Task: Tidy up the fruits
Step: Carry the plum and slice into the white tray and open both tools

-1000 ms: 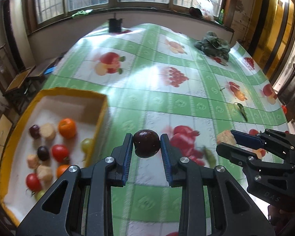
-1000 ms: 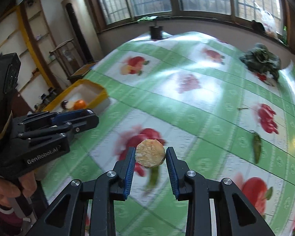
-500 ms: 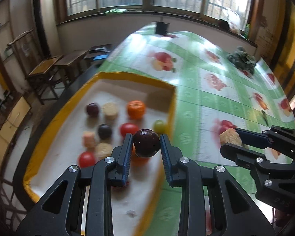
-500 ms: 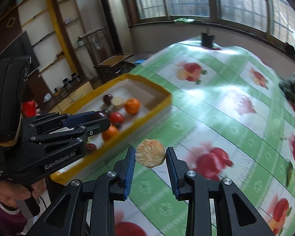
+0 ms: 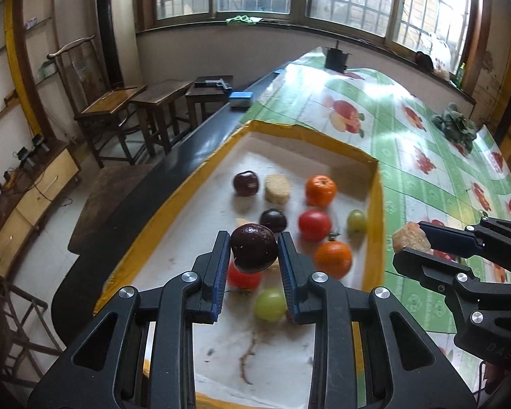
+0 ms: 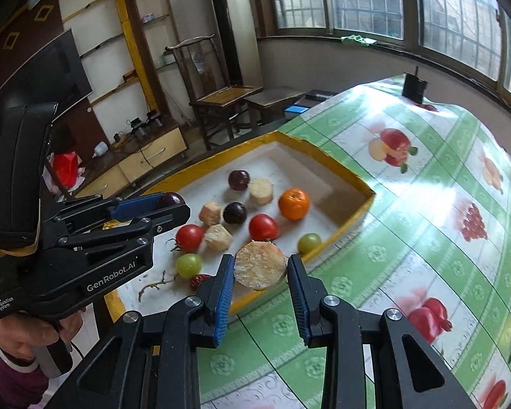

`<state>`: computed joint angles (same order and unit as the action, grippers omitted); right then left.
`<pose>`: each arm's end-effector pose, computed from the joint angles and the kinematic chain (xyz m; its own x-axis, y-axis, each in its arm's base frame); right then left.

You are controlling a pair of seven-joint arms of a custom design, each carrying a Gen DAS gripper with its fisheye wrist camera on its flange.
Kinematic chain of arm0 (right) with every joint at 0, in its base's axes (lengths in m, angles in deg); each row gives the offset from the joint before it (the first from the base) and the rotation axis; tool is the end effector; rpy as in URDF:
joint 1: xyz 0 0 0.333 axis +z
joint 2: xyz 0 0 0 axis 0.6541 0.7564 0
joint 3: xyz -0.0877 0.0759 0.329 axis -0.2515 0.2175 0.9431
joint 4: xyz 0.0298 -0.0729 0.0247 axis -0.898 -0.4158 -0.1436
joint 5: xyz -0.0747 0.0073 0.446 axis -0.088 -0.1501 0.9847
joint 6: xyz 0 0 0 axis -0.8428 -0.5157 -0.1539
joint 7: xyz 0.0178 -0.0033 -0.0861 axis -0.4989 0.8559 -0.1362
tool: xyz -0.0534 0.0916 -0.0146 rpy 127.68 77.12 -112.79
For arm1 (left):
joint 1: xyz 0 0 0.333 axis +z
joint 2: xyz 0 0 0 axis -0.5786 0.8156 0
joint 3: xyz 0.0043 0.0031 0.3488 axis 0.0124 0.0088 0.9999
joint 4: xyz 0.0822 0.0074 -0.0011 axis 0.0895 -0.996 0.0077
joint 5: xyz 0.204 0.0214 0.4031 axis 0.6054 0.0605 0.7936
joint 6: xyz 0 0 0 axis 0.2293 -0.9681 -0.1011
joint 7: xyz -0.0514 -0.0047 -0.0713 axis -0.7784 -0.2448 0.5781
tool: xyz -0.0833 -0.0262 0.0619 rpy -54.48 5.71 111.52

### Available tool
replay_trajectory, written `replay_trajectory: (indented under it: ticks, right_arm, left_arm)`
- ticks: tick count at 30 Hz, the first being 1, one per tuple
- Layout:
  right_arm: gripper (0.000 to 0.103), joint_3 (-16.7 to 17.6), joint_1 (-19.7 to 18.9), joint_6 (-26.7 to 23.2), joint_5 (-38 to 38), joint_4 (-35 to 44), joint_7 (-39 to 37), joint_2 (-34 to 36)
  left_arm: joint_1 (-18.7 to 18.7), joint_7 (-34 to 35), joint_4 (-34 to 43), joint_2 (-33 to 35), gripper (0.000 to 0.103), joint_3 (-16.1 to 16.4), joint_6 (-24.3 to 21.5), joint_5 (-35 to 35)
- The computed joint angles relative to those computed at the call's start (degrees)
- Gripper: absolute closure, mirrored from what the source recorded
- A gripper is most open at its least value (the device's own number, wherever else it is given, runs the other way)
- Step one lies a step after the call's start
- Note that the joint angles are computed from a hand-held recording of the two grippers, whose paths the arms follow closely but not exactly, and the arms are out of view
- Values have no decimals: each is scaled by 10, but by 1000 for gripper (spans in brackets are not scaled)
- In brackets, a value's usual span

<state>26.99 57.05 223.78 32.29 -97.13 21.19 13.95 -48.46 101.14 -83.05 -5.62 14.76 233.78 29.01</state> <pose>0.5901 0.1784 0.5267 0.6722 -0.7340 -0.0965 -0.5940 -0.4570 -0.6620 0.5399 -0.3064 0.5218 0.1399 -0.9894 0.0398 -0.7298 -0.1302 -0.6711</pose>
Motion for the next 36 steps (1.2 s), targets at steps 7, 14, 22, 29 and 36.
replay_trajectory:
  ticks: [7,14,22,29,36]
  right_arm:
    - [72,8,4,-5,-15,10,9,12]
    - [72,18,6,-14,-34,29,23,37]
    - [72,31,8,-27,-54,49,30,65]
    - [72,41,11,-10,-90,76,54,97]
    - [72,52,7,-20,-111,105,69,131]
  left_arm:
    - [10,-6,-24,-18,75,4,4,-10]
    - [17,0,-30,-16,75,2,6,-21]
    - [19,2,-31,-7,75,7,4,-30]
    - [18,-2,-25,5,75,10,1,-26]
    - [15,-8,-22,13,75,14,-10,-29]
